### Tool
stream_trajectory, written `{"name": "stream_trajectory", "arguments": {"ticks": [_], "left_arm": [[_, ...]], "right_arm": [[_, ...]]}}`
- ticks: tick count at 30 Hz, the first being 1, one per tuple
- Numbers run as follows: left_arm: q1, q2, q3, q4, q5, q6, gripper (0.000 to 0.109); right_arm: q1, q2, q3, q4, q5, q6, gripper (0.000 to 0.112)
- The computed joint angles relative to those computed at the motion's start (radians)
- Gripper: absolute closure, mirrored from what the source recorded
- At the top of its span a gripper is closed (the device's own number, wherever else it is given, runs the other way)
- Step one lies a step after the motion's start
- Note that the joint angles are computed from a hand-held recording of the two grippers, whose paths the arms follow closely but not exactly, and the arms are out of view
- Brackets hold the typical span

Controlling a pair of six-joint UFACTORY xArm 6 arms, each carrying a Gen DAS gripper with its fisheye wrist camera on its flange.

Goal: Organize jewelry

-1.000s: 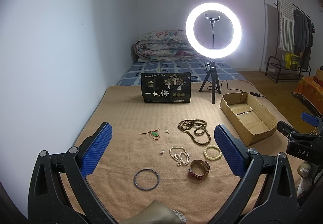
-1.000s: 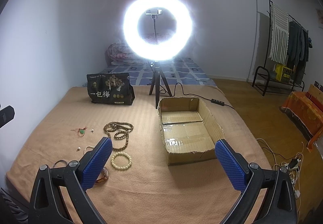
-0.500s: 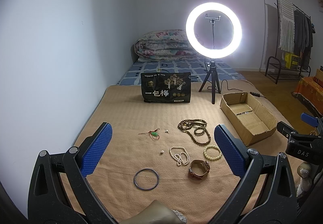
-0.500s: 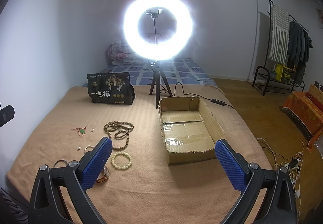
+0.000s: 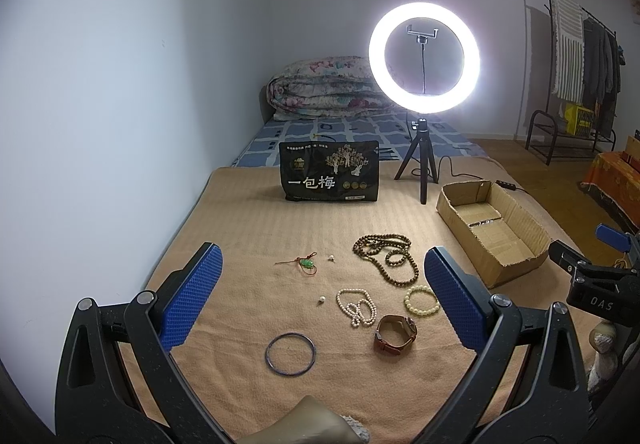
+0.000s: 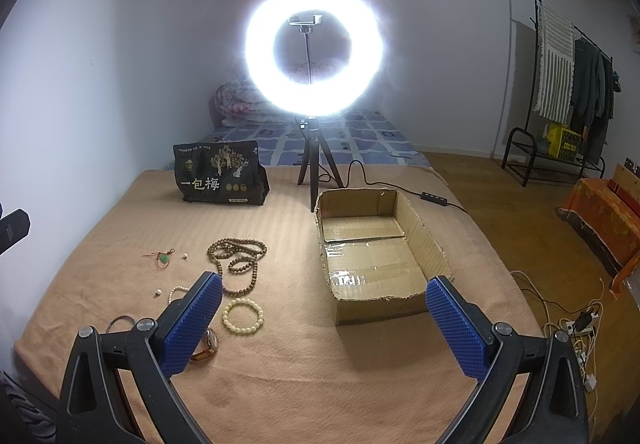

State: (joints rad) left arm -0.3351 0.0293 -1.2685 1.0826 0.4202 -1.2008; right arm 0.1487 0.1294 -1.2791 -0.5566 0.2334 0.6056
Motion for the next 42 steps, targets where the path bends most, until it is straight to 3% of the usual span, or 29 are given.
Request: {"name": "stream_trajectory", "arguments": {"ticks": [23,30,42], "left_arm": [[0.028,-0.002,0.021,-0.023,-0.005,0.020,0.006],[0.063,0.010,0.023,-0.116,-0.003,0.107,0.006],[0.134,0.065,0.020,-0.452,0.003,0.404,0.006]], "right_arm": [[0.016,0.005,-0.008,0.096,0.022,-0.091,0.010],[0.025,0.022,-0.023,0.182,0.039,-0.178,0.010],[0.072,0.098,-0.082,0.390,0.085,-0.412,0.010]]}}
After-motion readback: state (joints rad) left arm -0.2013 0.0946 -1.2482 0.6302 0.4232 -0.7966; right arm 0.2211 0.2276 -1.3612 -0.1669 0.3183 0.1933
